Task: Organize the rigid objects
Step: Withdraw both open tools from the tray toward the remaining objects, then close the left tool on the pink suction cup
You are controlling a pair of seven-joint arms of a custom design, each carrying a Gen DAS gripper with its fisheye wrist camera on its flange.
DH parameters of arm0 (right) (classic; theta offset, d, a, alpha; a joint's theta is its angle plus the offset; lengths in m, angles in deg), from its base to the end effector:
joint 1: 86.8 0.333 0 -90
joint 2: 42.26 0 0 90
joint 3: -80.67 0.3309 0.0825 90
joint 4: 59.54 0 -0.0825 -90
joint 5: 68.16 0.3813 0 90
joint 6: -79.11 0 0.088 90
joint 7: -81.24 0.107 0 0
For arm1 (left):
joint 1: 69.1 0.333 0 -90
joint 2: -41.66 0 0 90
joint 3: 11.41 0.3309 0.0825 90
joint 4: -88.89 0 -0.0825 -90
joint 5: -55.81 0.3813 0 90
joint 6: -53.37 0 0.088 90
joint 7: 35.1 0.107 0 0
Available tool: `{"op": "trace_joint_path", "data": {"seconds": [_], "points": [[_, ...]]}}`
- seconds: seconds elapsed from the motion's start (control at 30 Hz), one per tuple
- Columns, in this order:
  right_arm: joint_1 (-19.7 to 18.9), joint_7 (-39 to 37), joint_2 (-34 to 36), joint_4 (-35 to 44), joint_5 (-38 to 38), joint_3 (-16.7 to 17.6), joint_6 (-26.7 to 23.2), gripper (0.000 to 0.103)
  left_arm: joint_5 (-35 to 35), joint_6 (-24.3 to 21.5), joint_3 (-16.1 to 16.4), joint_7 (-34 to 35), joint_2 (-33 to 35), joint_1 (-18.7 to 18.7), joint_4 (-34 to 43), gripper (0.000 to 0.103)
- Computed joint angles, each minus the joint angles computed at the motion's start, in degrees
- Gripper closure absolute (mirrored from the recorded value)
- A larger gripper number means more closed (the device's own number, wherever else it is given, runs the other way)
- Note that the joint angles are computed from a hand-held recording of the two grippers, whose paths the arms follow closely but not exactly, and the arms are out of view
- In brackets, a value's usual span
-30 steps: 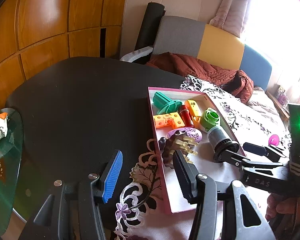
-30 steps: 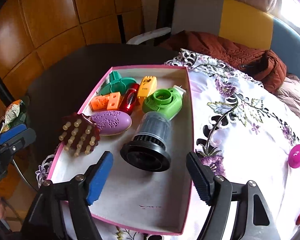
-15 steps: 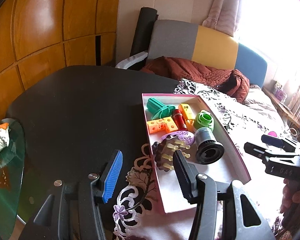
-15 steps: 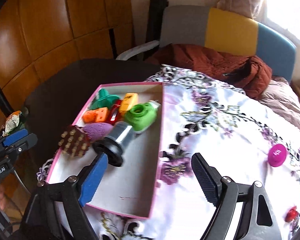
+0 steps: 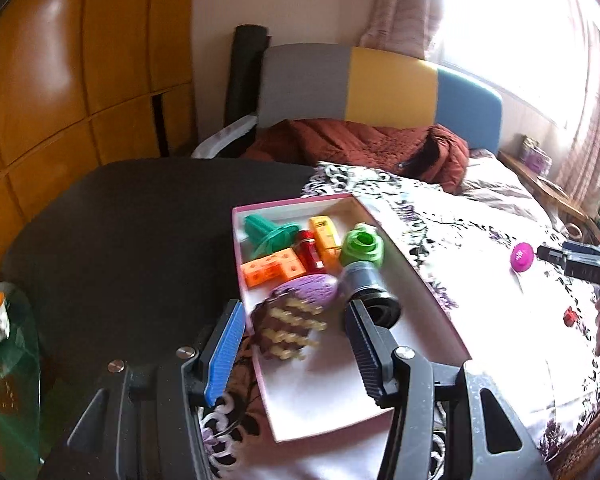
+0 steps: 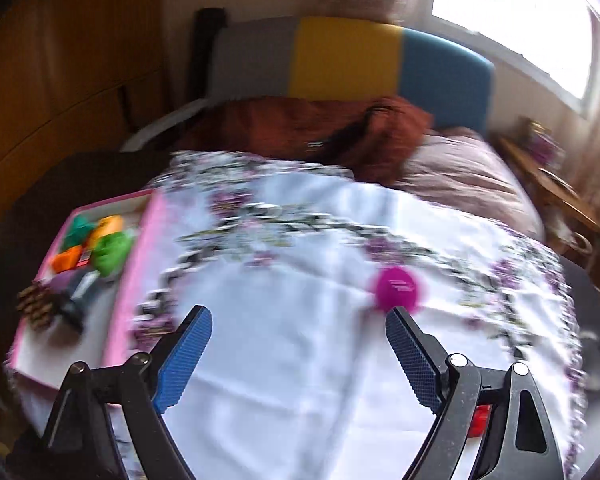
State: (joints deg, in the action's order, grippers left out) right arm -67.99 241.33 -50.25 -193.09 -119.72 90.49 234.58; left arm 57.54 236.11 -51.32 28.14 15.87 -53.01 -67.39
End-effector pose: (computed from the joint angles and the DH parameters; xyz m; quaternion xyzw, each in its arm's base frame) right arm 0.4385 0.2736 0.4560 -0.6645 0.6516 -0.2686 0.2484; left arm 0.3848 -0.1836 0.4409 -0.6270 0.6601 -0.3161 0.2668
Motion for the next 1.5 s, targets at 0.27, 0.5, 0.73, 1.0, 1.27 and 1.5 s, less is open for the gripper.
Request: {"op": "trace_joint_path", "data": {"seconds": [0.27,0.5,0.73,1.0,1.27,1.5], "points": [[-9.45,19.50,-9.12,-10.02,-4.83,-2.20,-4.98,0.012,3.13,0.26,-4.70,1.70,5.66,1.45,6.92,0.050],[-15.62,31.91,-14.75,-17.00,-0.56,-3.41,0.44,0.012,11.17,-3.50,-9.91,0.58,19.09,2.08,18.17,0.049],[-18.29,34.09,-15.38,-18.77,1.44,-2.14,4.22,0.011,27.68,-11.05,-6.98,-5.06,37.08,-7.03,32.79,0.034],[-19.30,31.23,-14.53,-19.05,4.29,-1.79,7.03,0.011,29.28,-18.62,0.64,3.94,52.67,-22.04,51.24,0.020],[-20.85,29.70,-13.84,-19.77,6.51,-1.38,10.67,0.011,24.65,-25.23,6.04,11.05,64.38,-32.23,68.65,0.016],[-22.38,29.04,-13.42,-20.35,8.08,-0.63,13.27,0.011,19.93,-30.93,11.53,14.26,71.22,-39.13,80.44,0.016]]}}
